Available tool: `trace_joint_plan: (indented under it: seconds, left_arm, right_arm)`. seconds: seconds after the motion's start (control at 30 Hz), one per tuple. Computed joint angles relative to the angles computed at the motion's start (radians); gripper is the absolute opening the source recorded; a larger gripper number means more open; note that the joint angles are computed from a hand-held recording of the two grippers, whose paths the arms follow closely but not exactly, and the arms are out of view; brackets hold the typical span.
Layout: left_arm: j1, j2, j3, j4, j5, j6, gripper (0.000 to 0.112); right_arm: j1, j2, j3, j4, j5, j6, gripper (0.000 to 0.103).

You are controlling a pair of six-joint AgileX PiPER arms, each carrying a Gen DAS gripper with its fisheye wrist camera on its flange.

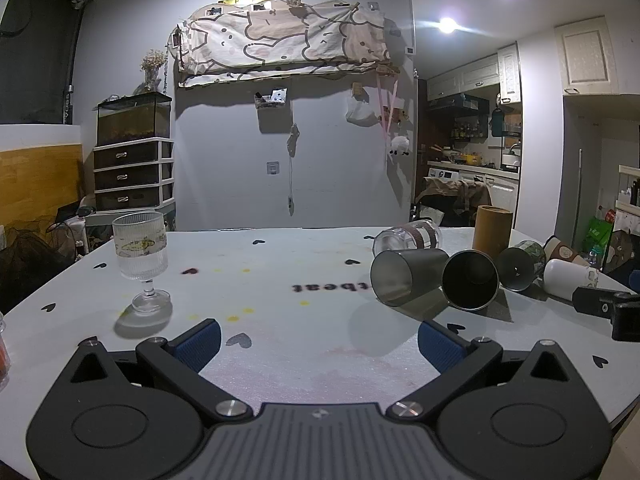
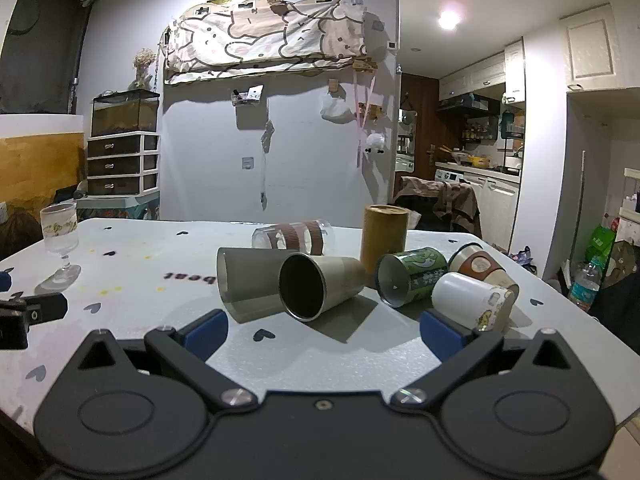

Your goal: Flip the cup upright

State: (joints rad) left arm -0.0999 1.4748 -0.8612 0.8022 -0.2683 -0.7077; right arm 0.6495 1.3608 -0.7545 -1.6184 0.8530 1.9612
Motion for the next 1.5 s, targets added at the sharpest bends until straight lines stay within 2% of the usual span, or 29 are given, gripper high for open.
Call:
trace_joint_plan:
  seconds: [1.23, 1.37, 1.43, 1.5]
  left_arm:
    - [0.003, -0.002, 0.0, 0.014, 0.001, -0.013, 0.103]
    - [0.036, 0.004, 0.004, 0.056, -0.023, -0.047, 0.103]
    - [0.036, 0.003, 0.006, 0.002, -0.012, 0.021, 0.103]
    - [0.038, 0.0, 0.008, 0.021, -0.014, 0.001, 0.103]
  right_arm:
    - [-0.001, 0.01, -0.012, 0.001, -0.004, -0.011, 0.103]
    - [0.006, 0.006, -0.014, 0.009, 0.003, -0.016, 0.103]
    - [0.0, 0.007, -0.012, -0.003, 0.0, -0.003, 0.103]
    - [-0.026, 0.013, -0.007, -0.034, -0.015, 0.028, 0.103]
